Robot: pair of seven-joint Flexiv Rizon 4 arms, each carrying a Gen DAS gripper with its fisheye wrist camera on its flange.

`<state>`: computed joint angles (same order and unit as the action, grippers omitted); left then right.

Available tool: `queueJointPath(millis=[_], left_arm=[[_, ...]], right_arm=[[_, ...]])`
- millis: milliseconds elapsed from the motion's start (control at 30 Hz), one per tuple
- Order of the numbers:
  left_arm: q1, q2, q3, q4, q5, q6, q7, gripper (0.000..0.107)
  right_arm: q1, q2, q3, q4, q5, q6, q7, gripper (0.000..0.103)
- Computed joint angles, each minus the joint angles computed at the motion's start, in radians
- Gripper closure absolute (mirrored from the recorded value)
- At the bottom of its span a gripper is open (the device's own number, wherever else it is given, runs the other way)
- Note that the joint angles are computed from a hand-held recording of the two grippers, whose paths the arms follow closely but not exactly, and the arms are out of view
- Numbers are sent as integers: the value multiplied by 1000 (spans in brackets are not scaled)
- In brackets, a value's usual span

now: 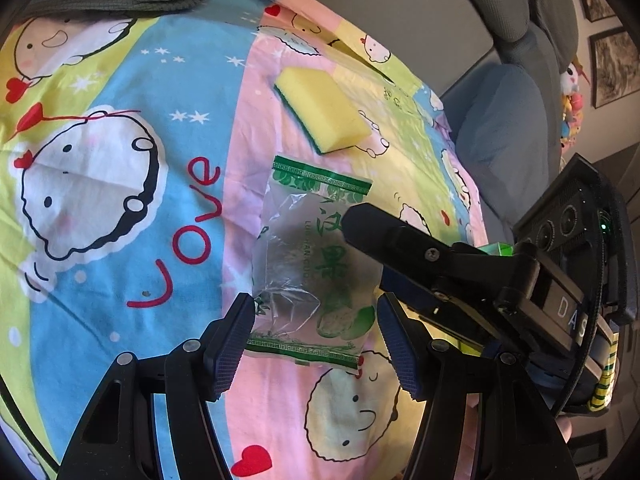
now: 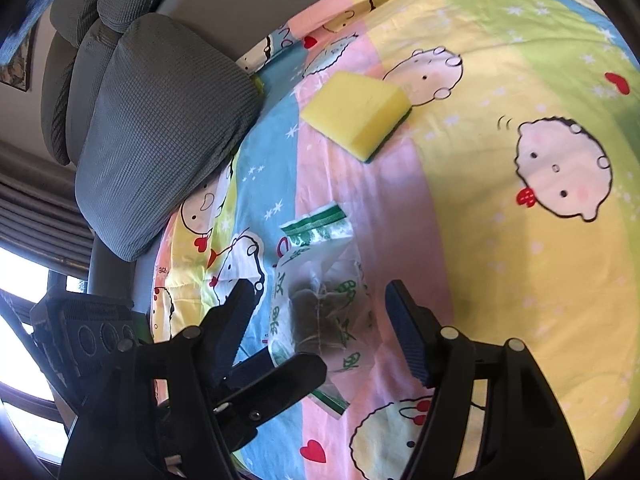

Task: Organize objects
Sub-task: 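Lift the zip bag with the right gripper while the left gripper closes on the bag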

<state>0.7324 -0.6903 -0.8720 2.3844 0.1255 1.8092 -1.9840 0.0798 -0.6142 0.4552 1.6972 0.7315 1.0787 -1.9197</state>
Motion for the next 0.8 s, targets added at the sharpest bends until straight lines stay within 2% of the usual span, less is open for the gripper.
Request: queueJointPath(millis=[367,567,800], left_arm=[[-1,-35,-2,-12,4,-8,4,43],[-37,-4,25,-21,-14,-12,22,44],[-60,28,42,-16,15,50,23,46]], right_arm=[[8,-47,1,-41,-8,-63,10,35],[1,-71,6,-66,8,-94,-7,46],[-16,-42,24,-50,53,-64,-72,48]])
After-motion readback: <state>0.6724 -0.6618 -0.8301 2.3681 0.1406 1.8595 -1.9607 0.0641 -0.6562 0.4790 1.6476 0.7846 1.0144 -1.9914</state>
